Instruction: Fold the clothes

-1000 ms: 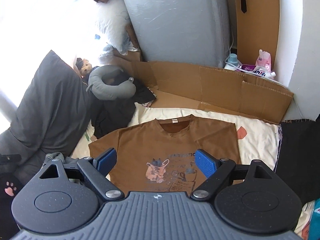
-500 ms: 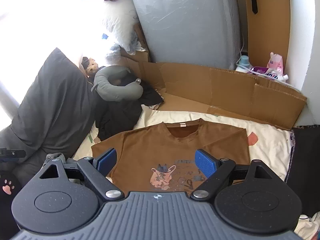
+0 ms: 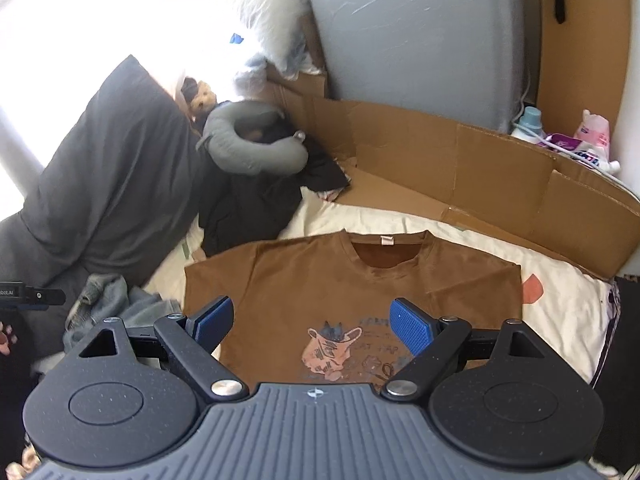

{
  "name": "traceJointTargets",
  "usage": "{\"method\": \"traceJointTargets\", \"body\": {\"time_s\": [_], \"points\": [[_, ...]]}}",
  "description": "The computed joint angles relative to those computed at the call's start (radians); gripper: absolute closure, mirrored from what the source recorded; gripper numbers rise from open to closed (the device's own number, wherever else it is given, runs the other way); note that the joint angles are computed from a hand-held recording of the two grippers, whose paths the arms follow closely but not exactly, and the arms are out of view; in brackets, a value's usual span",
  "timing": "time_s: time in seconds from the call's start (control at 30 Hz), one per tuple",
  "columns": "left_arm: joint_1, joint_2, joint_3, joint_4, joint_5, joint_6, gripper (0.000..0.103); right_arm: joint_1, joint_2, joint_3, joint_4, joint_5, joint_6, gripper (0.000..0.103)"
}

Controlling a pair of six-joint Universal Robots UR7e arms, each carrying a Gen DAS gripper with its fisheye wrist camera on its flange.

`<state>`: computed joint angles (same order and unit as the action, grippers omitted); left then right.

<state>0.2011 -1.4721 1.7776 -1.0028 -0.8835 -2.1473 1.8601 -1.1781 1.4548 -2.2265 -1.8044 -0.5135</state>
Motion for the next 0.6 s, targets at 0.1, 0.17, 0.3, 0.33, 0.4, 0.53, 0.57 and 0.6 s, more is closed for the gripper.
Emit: {"method": "traceJointTargets", "body": {"time_s": [0.1, 0.17, 0.3, 0.33, 0.4, 0.53, 0.57, 0.6], "points": [[0.012, -0.009, 0.037, -0.036, -0.012, 0.004, 0.008, -0.015, 0.013, 0.002, 0.002, 0.018, -0.032, 0.013], [0.025, -0.014, 0.063, -0.060, -0.029, -0.013, 0.008, -0.028, 0.020, 0.005, 0.008, 0.030, -0.056, 0.013], [0.032, -0.039, 0.129, -0.120, -0.033, -0.045, 0.008, -0.046, 0.035, 0.011, 0.015, 0.025, -0.081, 0.013], [0.037, -0.041, 0.140, -0.130, -0.037, -0.044, 0.008, -0.050, 0.039, 0.012, 0.017, 0.023, -0.086, 0.013], [0.049, -0.041, 0.160, -0.148, -0.048, -0.038, 0.008, -0.060, 0.044, 0.020, 0.012, 0.021, -0.097, 0.013], [0.077, -0.050, 0.202, -0.179, -0.060, -0.038, 0.009, -0.077, 0.053, 0.049, -0.012, 0.027, -0.131, 0.013], [0.085, -0.051, 0.211, -0.185, -0.059, -0.037, 0.009, -0.081, 0.056, 0.055, -0.016, 0.029, -0.143, 0.013], [0.092, -0.053, 0.220, -0.191, -0.058, -0.036, 0.009, -0.085, 0.060, 0.061, -0.019, 0.031, -0.153, 0.013]]}}
